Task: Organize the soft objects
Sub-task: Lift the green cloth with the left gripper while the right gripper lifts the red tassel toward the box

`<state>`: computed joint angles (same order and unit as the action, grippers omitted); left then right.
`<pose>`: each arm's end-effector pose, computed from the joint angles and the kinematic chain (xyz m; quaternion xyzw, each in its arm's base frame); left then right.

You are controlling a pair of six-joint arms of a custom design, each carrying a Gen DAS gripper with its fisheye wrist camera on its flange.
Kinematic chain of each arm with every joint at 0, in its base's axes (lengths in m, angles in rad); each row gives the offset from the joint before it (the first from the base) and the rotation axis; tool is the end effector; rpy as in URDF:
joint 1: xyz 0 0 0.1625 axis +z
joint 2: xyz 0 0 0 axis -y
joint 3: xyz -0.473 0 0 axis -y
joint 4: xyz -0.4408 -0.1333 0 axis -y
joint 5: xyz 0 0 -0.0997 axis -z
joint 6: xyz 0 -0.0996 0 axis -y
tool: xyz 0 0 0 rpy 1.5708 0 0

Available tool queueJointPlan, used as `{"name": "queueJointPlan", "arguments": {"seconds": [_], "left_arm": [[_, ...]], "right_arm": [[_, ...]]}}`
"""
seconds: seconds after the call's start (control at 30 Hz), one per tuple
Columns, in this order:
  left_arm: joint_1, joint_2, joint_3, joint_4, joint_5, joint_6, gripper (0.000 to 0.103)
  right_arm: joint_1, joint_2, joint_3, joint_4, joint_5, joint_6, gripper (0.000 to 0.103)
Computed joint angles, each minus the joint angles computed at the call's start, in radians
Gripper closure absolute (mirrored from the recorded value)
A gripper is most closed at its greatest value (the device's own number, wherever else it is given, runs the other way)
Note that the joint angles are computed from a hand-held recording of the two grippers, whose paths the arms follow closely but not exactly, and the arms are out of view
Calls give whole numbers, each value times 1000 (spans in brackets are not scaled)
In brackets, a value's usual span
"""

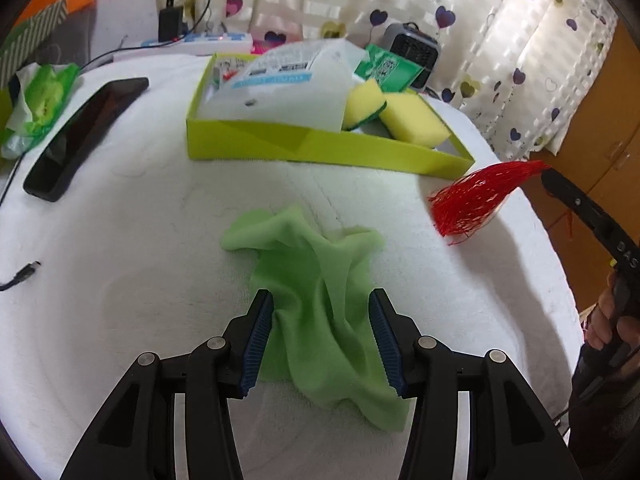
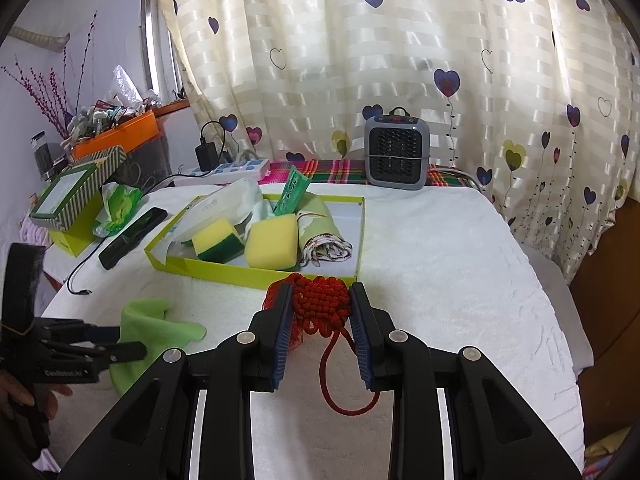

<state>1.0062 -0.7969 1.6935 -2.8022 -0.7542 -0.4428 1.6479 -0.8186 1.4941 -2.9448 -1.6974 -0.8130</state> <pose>-0.2126 -0.7204 0.1248 -0.0110 0.9073 -0.3229 0.2691 0.1825 -0.7954 0.2207 0.3842 -0.8557 0.2973 0.1783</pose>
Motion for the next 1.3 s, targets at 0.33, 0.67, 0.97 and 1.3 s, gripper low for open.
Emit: {"name": "queueJointPlan", "arguments": {"seconds": [0.33,0.67,0.97,1.3], "left_arm": [[-1,20,-23,0,49,6,95],[-19,7,-8,-121,50,107,98],[-40,-14,-19,-211,35,205,98],[-39,-10,-102,-258,39,336,98]], "right_arm": [[-1,5,-5,14,-3,-3,74],[1,5,-6,14,1,3,74],[11,0,-16,16,29,8,74],[33,22,-73,26,54,9,74]]}}
